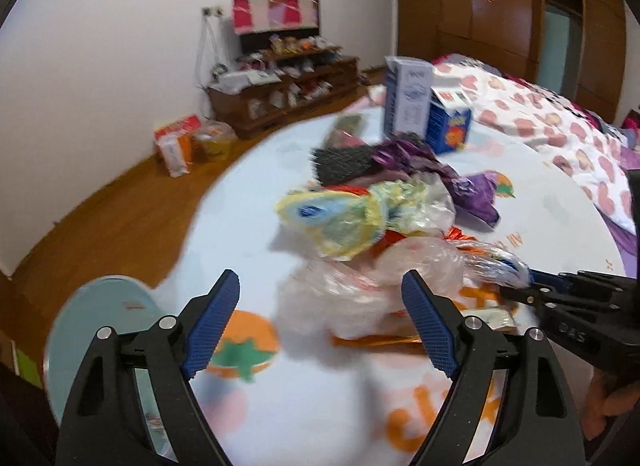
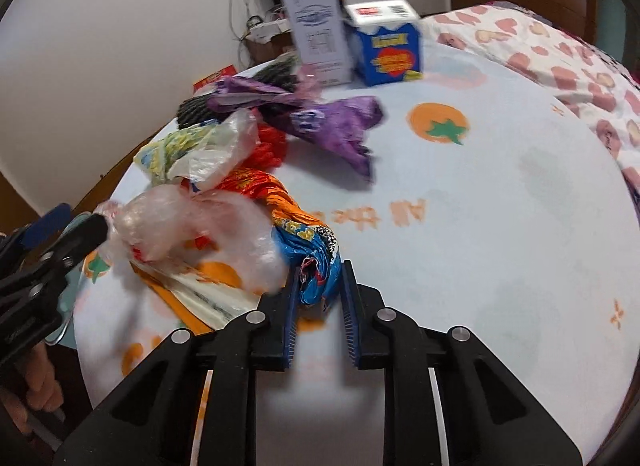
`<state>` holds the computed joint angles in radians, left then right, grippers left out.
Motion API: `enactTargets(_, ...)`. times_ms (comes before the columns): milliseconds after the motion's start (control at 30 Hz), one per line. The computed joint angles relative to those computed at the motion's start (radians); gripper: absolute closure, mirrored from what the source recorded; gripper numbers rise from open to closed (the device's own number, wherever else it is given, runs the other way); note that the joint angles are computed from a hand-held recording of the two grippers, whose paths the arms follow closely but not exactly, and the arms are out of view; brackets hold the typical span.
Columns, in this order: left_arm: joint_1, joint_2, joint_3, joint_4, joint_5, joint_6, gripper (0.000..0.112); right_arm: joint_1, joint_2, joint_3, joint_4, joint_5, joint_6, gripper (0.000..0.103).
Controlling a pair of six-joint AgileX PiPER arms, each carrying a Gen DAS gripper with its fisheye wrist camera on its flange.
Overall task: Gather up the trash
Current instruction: 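Reach to the blue snack wrapper and close the right tool on it, then grasp the clear plastic bag with the left tool while the right tool holds the blue wrapper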
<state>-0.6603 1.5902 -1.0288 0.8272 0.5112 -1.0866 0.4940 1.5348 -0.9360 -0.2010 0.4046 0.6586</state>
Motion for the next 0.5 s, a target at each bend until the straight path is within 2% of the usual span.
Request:
enactTargets(67,0.003,0.033,-0.023,-0.059,-0.019,0.054,0.034,-0.02,-0.034,0.032,-0.002,0.001,0.006,0.083)
enactTargets(133,0.005,0.06,-0.036,-0.116,-0.046,0.102,0.052,-0.038,-0.084,0.079,-0.06,0.002,0.062,0.083)
enactTargets(267,0.0,0.08,-0.036,-0.161,-0.077,0.117,0.069,-0.035,-0.18,0.161,-0.287,0.022,0.301,0.083)
enactTargets(300,-0.001,0.079,-0.033,-0.167,-0.084,0.118,0.08,-0.033,-0.199,0.179,-0.328,0.027,0.349,0.083)
enactTargets(333,-0.001,0.075,-0.027,-0.166,-0.091,0.113,0.086,-0.036,-0.221,0.2,-0.354,0.03,0.384,0.083)
enactTargets(500,-0.016,0.021,0.013,-0.102,-0.093,0.036,0.093,-0.056,-0.265,0.25,-0.345,0.029,0.398,0.083)
